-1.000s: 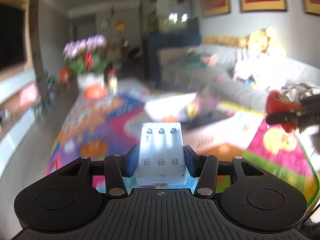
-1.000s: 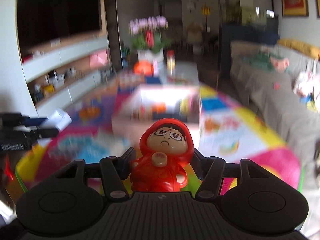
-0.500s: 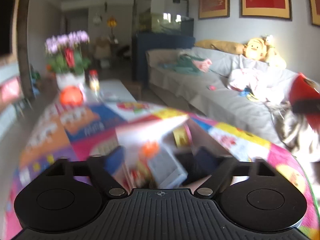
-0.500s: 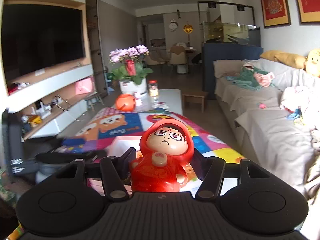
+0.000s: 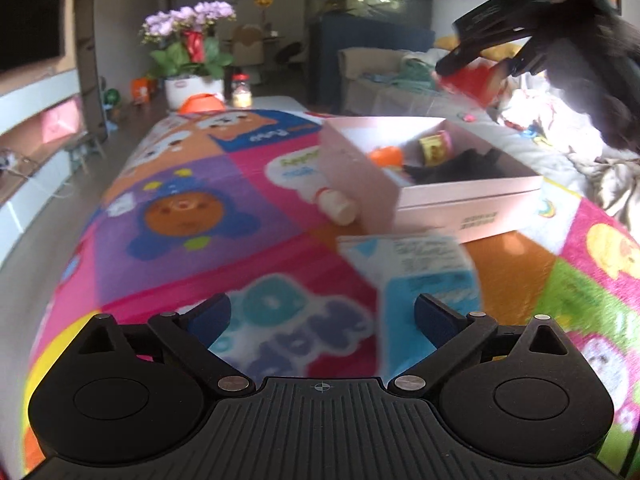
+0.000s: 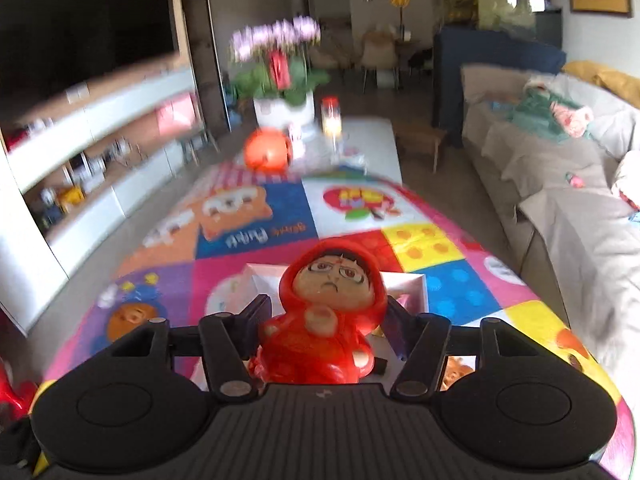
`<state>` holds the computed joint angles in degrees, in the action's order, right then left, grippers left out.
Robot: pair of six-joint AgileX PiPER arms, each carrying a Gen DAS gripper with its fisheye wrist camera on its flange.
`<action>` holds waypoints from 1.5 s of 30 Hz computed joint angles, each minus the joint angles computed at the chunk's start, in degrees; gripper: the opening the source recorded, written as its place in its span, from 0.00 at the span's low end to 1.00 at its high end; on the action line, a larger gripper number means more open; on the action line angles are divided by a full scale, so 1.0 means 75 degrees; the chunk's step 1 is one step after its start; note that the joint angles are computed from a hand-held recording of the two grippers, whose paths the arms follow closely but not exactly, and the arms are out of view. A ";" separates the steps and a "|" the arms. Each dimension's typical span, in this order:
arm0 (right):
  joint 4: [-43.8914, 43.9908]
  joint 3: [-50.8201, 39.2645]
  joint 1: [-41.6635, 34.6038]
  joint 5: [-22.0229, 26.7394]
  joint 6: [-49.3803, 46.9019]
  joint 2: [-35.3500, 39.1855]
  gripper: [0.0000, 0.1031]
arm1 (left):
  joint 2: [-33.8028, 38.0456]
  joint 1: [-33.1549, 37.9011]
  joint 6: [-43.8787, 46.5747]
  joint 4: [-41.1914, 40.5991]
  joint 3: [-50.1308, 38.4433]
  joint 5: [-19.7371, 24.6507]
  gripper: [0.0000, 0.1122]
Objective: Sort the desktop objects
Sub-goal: 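Carry the battery holder and red doll over the white box and release both, then reach the left gripper toward the small white bottle on the mat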
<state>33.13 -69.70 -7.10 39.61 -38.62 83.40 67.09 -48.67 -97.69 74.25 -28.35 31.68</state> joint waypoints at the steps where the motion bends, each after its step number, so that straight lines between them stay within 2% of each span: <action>1: -0.0632 -0.0213 0.0309 -0.0178 0.0764 0.0246 0.64 | -0.0051 -0.0126 -0.0094 0.0044 0.0068 0.0248 0.91; 3: -0.1375 -0.0410 0.0636 -0.0241 0.1585 0.0421 0.70 | -0.0141 -0.0104 -0.0352 0.0203 0.0288 0.0399 0.91; 4: -0.1499 -0.0395 0.0708 -0.0294 0.1683 0.0411 0.76 | -0.0125 -0.0004 -0.0461 0.0237 0.0343 0.0347 0.91; 5: -0.1645 -0.0291 0.0800 -0.0400 0.1810 0.0313 0.78 | -0.0109 0.0133 -0.0632 0.0299 0.0415 0.0213 0.91; 8: -0.2091 -0.0198 0.1200 -0.0403 0.2100 0.0123 0.78 | 0.0032 0.0735 -0.0792 0.0289 0.0493 -0.0530 0.91; 15: -0.2994 -0.1049 0.2790 0.0130 0.2771 0.0797 0.78 | -0.0304 0.1032 -0.2066 0.1291 0.0913 -0.0927 0.92; 17: -0.3178 -0.1390 0.3235 0.0338 0.3005 0.1242 0.68 | -0.0325 0.1091 -0.2213 0.1404 0.0943 -0.1003 0.92; 18: -0.3214 -0.1542 0.3434 0.0462 0.2981 0.1487 0.43 | -0.0330 0.1073 -0.2275 0.1444 0.0952 -0.0994 0.92; 19: -0.3341 -0.1740 0.3643 0.0688 0.2983 0.1751 0.24 | -0.0343 0.1068 -0.2339 0.1496 0.0967 -0.0998 0.92; 21: -0.3955 -0.2019 0.4106 0.0968 0.3408 0.2244 0.19 | -0.0335 0.1104 -0.2496 0.1653 0.0993 -0.1043 0.92; 25: -0.5896 -0.2035 0.4846 0.0690 0.4808 0.2928 0.19 | -0.0413 0.1207 -0.2694 0.1822 0.1056 -0.1174 0.92; 27: -0.6104 -0.2137 0.4880 0.0771 0.5080 0.3194 0.15 | -0.0433 0.1258 -0.2804 0.1912 0.1076 -0.1239 0.92; 28: -0.6225 -0.1963 0.4907 0.0555 0.5110 0.3144 0.15 | -0.0432 0.1268 -0.2822 0.1928 0.1080 -0.1249 0.92; 34: -0.5753 -0.0936 0.4936 0.0450 0.4391 0.2405 0.18 | -0.0421 0.1254 -0.2843 0.1932 0.1078 -0.1234 0.92; 39: -0.4394 0.0350 0.4732 0.0637 0.3049 0.1046 0.17 | -0.0416 0.1193 -0.2521 0.1642 0.1035 -0.1157 0.92; 43: -0.3564 0.1424 0.4414 0.0724 0.2156 -0.0009 0.17 | -0.0301 0.0834 -0.2061 0.1142 0.0914 -0.0744 0.92; 45: -0.3708 0.2279 0.4421 0.0284 0.1932 -0.0782 0.18 | -0.0203 0.0597 -0.1796 0.0861 0.0821 -0.0464 0.92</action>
